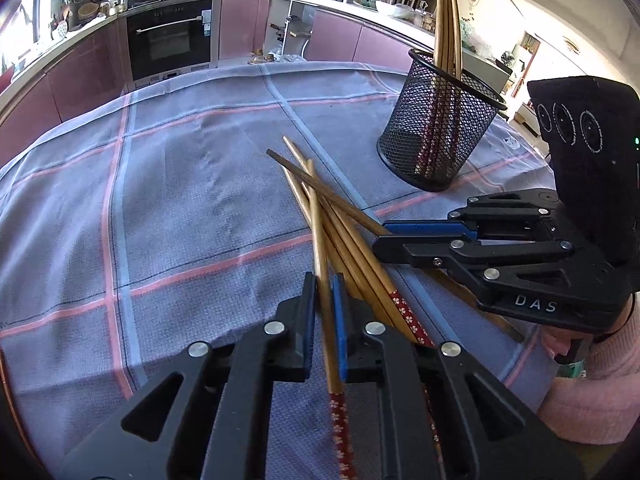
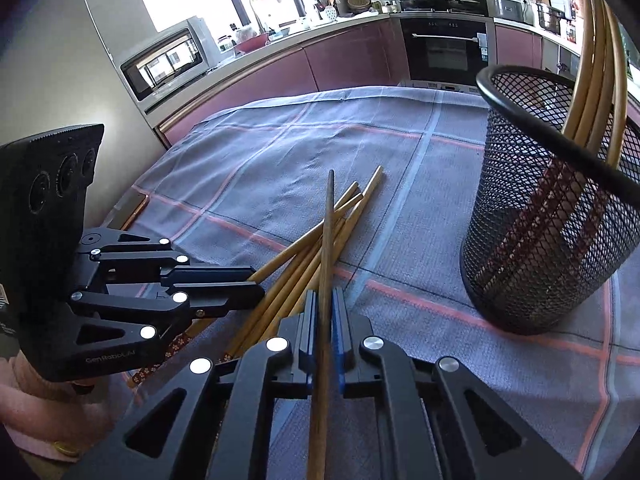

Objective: Organize utensils
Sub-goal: 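Lift both held chopsticks upright and carry them over the mesh cup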

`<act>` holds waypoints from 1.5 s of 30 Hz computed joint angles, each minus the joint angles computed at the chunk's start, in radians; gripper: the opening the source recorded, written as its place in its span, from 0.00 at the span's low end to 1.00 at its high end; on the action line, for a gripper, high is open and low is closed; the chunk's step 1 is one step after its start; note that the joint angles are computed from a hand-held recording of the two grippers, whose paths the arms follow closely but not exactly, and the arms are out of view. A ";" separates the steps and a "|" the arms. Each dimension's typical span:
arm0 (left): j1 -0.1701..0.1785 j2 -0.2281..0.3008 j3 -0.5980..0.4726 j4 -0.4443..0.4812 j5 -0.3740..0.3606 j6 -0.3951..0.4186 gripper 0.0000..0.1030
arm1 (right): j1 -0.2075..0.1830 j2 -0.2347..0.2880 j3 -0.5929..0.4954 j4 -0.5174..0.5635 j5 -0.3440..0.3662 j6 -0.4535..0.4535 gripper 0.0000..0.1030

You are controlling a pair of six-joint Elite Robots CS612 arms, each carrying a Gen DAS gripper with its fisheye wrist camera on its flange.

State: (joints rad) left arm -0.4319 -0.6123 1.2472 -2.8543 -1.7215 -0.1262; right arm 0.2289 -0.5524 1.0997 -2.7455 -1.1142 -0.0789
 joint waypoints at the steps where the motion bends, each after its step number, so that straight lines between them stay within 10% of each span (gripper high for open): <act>1: -0.001 -0.001 0.001 -0.002 0.003 -0.002 0.07 | -0.002 -0.004 0.009 -0.017 0.004 0.003 0.06; 27: 0.008 -0.076 0.051 -0.275 -0.124 -0.032 0.07 | -0.053 -0.101 0.166 -0.435 -0.006 0.133 0.06; 45: -0.018 0.033 -0.184 -0.390 -0.066 -0.153 0.07 | -0.081 -0.114 0.144 -0.513 -0.030 0.126 0.06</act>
State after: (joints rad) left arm -0.4499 -0.5789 1.0633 -3.2439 -1.7877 -0.2789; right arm 0.1482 -0.6664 1.2438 -3.2589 -1.1441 0.0472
